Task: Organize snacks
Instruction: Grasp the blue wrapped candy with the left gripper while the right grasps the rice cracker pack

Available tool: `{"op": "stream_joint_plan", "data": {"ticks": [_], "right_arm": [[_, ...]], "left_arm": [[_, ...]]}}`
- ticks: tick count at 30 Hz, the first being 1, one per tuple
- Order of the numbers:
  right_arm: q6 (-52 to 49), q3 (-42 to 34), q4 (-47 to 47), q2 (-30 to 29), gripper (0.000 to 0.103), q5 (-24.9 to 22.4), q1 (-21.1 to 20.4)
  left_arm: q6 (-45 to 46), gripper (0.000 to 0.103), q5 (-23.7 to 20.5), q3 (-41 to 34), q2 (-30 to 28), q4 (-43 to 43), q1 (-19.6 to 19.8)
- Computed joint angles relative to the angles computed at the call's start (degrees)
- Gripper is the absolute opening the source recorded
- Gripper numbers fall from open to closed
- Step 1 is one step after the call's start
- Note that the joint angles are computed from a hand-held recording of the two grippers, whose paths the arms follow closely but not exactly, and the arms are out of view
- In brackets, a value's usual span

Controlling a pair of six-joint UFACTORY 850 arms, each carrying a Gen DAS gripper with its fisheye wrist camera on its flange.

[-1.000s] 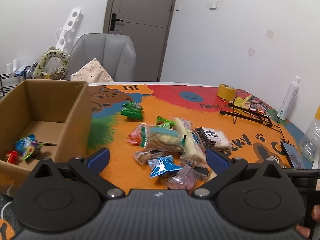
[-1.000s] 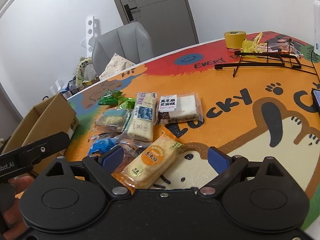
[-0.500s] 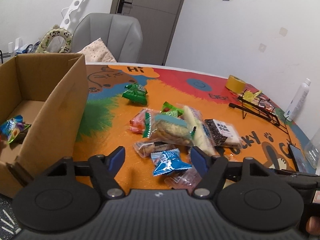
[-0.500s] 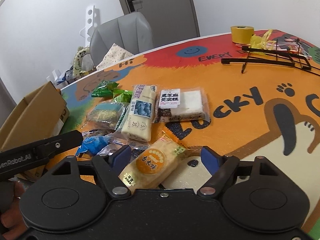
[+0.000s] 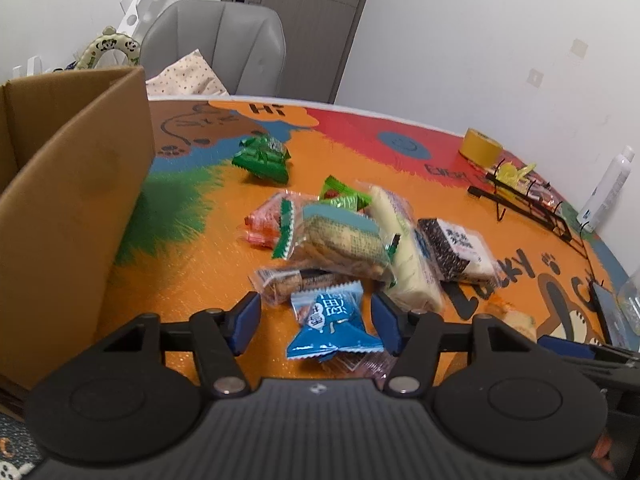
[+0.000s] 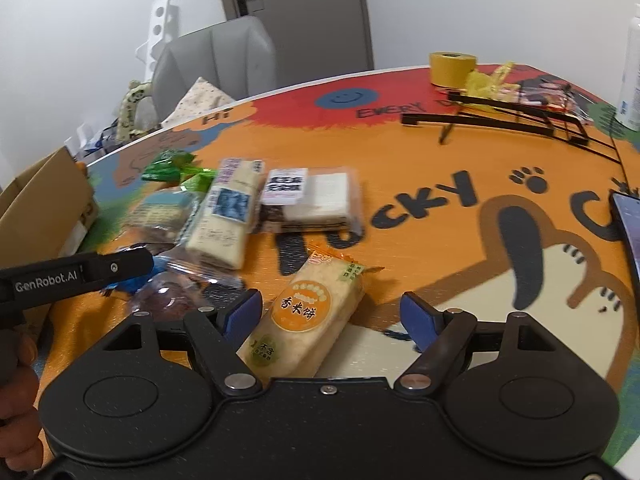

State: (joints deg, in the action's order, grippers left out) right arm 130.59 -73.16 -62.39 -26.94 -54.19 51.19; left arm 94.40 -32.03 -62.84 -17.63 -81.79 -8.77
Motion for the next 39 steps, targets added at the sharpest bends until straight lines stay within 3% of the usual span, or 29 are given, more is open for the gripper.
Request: {"op": "stream_joint_plan", "data": {"ticks": [2, 10, 13, 14, 17, 27, 39], "right_arm": [[-0.2, -0.1, 0.2, -0.1, 0.075, 0.1, -0.1], [-6.0, -3.3, 0.8, -2.6, 0.071, -0.8, 0.4], [-6.1, -3.1, 0.7, -2.4, 0.048, -1.6, 0.6], [-5.6, -2.6, 0.3, -2.0, 0.034, -1.1, 0.5], [-1.9, -0.6, -2.2, -0.5, 0.034, 1.5, 0.5], [0.9, -2.0, -6.4, -0.3, 0.034, -0.3, 1.6], [-1.5, -8.4, -9.9, -3.0, 0.034, -0.6, 2.9]], "left_arm": [[1.5, 0.059, 0.5, 0.4, 0.1, -0.8, -0.2], [3.3, 0.036, 0.1, 0.8, 0.4, -0.7, -0.1], [2.9, 0.03, -0.8, 0.8, 0.5, -0.5, 0.2], [3.1, 0.028, -0.8, 1.0, 0.7, -0.7, 0.3], [4.4, 0.028, -1.6, 1.4, 1.3, -2.0, 0.7], [8.0, 0.028, -4.7, 3.1, 4.8, -5.7, 3.3], [10.1, 0.028, -8.9, 4.1, 8.5, -9.3, 9.1]]}}
